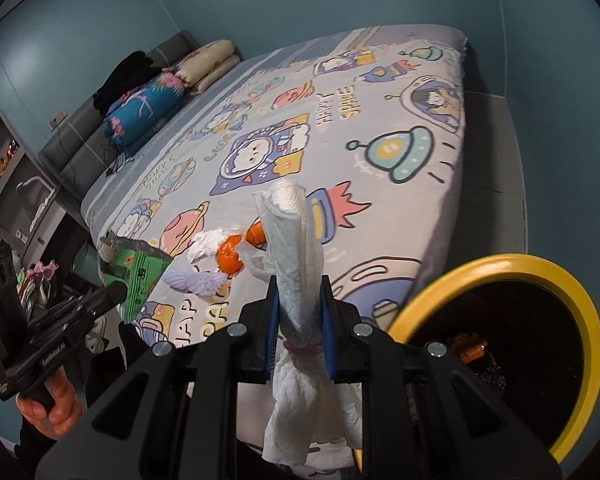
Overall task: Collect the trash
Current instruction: 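Carry the bottle and tissue over the bin with both tools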
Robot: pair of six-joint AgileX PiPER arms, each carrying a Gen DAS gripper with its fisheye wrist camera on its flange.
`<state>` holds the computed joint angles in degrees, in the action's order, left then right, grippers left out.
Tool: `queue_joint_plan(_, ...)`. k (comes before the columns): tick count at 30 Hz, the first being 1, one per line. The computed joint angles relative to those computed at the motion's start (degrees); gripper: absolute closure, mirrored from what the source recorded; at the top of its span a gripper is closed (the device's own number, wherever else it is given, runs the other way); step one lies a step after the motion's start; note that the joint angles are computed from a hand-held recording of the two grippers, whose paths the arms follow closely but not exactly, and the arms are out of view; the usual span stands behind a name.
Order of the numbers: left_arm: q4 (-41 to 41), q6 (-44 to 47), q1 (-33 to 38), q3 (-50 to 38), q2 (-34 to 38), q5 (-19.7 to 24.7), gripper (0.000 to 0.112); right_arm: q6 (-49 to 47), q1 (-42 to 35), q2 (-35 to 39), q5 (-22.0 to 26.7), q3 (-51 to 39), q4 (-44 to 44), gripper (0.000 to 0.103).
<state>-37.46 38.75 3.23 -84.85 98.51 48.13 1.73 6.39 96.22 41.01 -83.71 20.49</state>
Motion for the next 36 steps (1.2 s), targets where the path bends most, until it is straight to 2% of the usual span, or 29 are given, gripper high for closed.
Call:
queue_joint_plan(15,4.02,-4.54,-11.79,-1.59,-0.03,0.84,0.105,0.83,-9.69,-7.76,-2.22,9.18,-0.31,0.086)
queue_joint_plan(25,5.75,-6.83,-19.63,-5.54,4.84,2.55,0.105,-1.89,-16.89,-8.51,-2.28,13.37,3.48,0.085)
queue_joint_plan(36,9.02,-10.16,-24.88,-10.68,11.58,4.20,0.105,-6.82,-21.46,-7.22,-3.50,17.06,9.34,0.085)
